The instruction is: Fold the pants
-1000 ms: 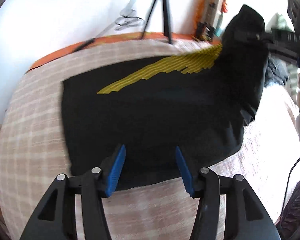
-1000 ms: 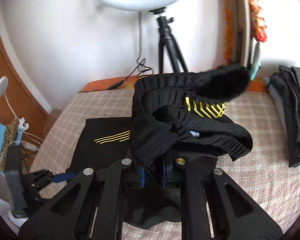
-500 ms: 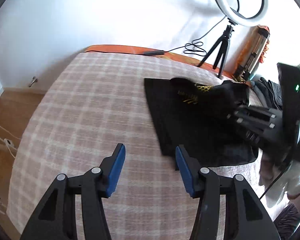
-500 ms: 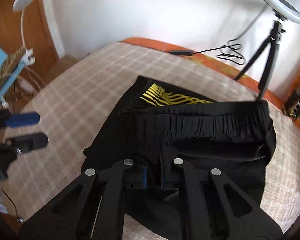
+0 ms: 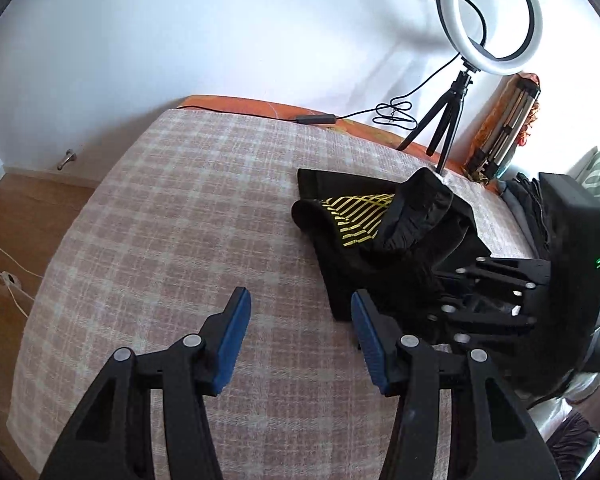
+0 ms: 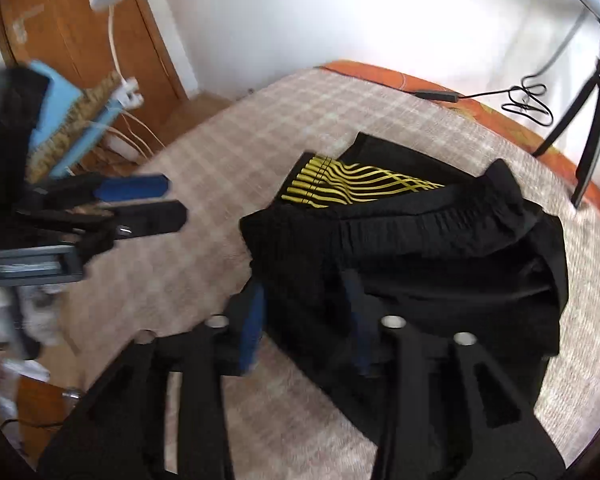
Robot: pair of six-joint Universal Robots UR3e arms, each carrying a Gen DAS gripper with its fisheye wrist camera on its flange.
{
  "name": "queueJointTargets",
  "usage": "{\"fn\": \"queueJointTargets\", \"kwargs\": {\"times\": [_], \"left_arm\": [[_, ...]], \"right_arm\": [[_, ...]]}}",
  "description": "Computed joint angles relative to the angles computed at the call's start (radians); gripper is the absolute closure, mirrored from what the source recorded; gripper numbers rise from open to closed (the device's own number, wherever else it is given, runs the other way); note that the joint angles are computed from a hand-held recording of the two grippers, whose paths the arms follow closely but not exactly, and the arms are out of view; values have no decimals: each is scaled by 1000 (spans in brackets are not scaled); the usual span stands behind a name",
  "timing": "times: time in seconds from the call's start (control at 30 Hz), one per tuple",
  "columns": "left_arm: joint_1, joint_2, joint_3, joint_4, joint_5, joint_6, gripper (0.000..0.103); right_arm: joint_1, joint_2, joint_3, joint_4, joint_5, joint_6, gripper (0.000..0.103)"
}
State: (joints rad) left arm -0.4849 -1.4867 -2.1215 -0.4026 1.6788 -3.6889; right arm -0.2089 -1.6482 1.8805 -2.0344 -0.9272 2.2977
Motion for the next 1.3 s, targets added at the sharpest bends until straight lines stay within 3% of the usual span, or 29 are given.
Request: {"fn": "queueJointTargets", "kwargs": {"times": [0.1,0.13,0.2,0.33,0.53,0.6,0.63,0.77,0.9,1.13,1.2,1.3], "left_arm": [[-17,-30,23,27,-2,6,53],[-22,-44,33,35,-5,9,53],[-35,-80,63,44,-11,12,53],[-67,-170,147,39,-15,21,53],[-106,-318,317,-40,7,86,53],[-102,-357,354,-57,-1,104,53],[-101,-369,364,-63,-2,109,53],[-98,-402,390,-84,2,116,53],[-90,-403,378,-74,-1,121,53],[-96,-390,358,-42,18,99,53],[-94,-366,323,-14,15,101,66],[-84,-330,284,-9,-2,90,66]], "right_arm": [[-156,-5,-153,308,136,-149,39],[-181,6,-185,302,145,-136,39],[-183,60,-227,130,95,-16,39],[-128,310,-494,140,-34,51,39],[-9,495,-643,81,-171,62,40],[37,516,-641,32,-237,40,74],[55,520,-642,23,-273,43,100],[14,447,-596,24,-202,14,100],[-24,448,-731,154,-104,-8,100],[85,610,-1006,231,-113,48,101],[118,639,-1036,237,-133,63,101],[118,635,-1028,268,-113,64,101]]}}
